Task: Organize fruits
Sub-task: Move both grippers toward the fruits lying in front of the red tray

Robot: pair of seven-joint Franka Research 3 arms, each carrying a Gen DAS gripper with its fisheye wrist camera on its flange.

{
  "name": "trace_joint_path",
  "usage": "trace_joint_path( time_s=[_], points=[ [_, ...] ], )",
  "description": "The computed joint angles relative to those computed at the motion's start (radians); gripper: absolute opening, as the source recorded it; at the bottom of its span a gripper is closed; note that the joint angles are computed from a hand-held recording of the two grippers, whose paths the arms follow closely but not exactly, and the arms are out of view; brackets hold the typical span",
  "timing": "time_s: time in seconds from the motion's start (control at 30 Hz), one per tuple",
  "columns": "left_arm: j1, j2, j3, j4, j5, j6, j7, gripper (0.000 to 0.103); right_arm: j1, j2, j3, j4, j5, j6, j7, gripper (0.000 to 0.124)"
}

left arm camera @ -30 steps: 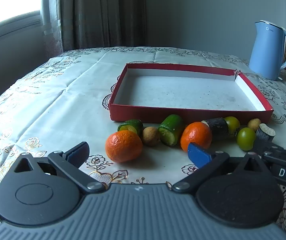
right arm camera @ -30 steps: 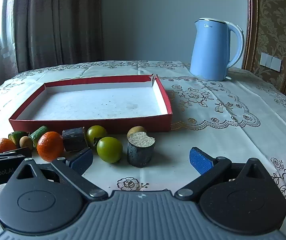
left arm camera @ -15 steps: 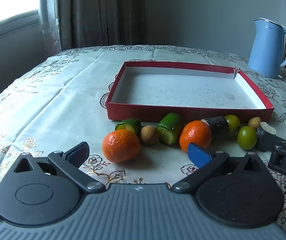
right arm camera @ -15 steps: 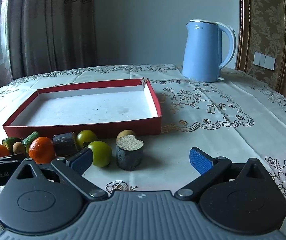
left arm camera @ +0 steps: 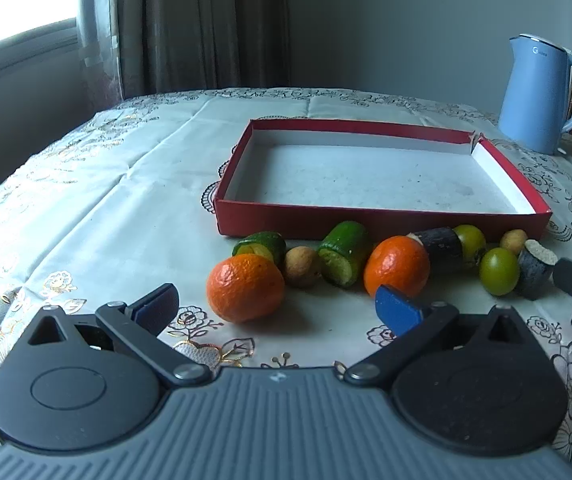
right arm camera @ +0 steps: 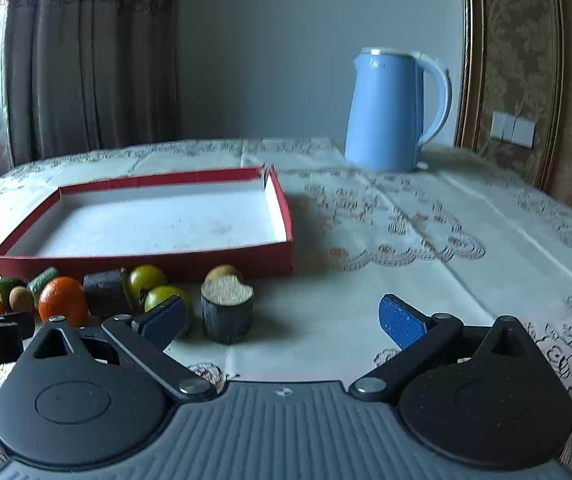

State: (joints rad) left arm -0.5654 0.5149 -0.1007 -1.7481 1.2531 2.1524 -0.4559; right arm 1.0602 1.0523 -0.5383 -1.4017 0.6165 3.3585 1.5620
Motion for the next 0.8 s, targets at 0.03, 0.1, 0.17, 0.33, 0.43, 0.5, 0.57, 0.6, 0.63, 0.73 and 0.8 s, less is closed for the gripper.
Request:
trace_joint_path(
  time_s=[0.03,0.1,0.17,0.33,0.43,0.5,0.57,0.6,0.63,0.73,0.8],
  points=[
    [0.002,-0.002,0.0,-0.003,0.0,0.006,-0.002,0.103,-0.007,-0.003,0.004,0.008,-0.01,-0.033,-0.007,0.103],
    [0.0,-0.004,0.0,-0.008,0.003,0.003,-0.006,0.103,-0.006,-0.002,-0.007,0.007,-0.031,-0.061,0.018,0.103],
    [0.0,-0.005,0.001,-0.014,0.009,0.004,-0.011,0.103,-0.024,-0.007,0.013,0.007,-0.068,-0.061,0.029,0.103],
    [0.005,-0.01,0.0,-0.031,0.028,0.019,-0.024,0.103,-0.102,-0.006,0.086,0.047,-0.156,-0.078,0.049,0.103],
    [0.009,-0.006,-0.001,-0.029,0.032,0.028,-0.017,0.103,-0.176,-0.024,0.177,0.06,-0.202,-0.071,0.046,0.103],
    [0.009,-0.001,0.0,-0.025,0.033,0.029,-0.012,0.103,-0.208,-0.033,0.222,0.062,-0.225,-0.062,0.034,0.103],
    [0.008,0.004,0.001,-0.02,0.034,0.028,-0.005,0.103,-0.215,-0.032,0.233,0.068,-0.237,-0.06,0.024,0.103],
    [0.009,0.006,0.002,-0.02,0.034,0.031,-0.002,0.103,-0.208,-0.029,0.226,0.072,-0.239,-0.061,0.021,0.103],
    [0.01,0.007,0.002,-0.02,0.033,0.035,0.0,0.103,-0.199,-0.023,0.213,0.079,-0.238,-0.067,0.021,0.103],
    [0.013,0.006,0.005,-0.022,0.037,0.052,-0.002,0.103,-0.167,-0.001,0.163,0.104,-0.235,-0.089,0.039,0.103],
    [0.008,0.004,0.008,-0.023,0.047,0.047,-0.002,0.103,-0.144,0.015,0.123,0.12,-0.239,-0.111,0.069,0.103]
  ],
)
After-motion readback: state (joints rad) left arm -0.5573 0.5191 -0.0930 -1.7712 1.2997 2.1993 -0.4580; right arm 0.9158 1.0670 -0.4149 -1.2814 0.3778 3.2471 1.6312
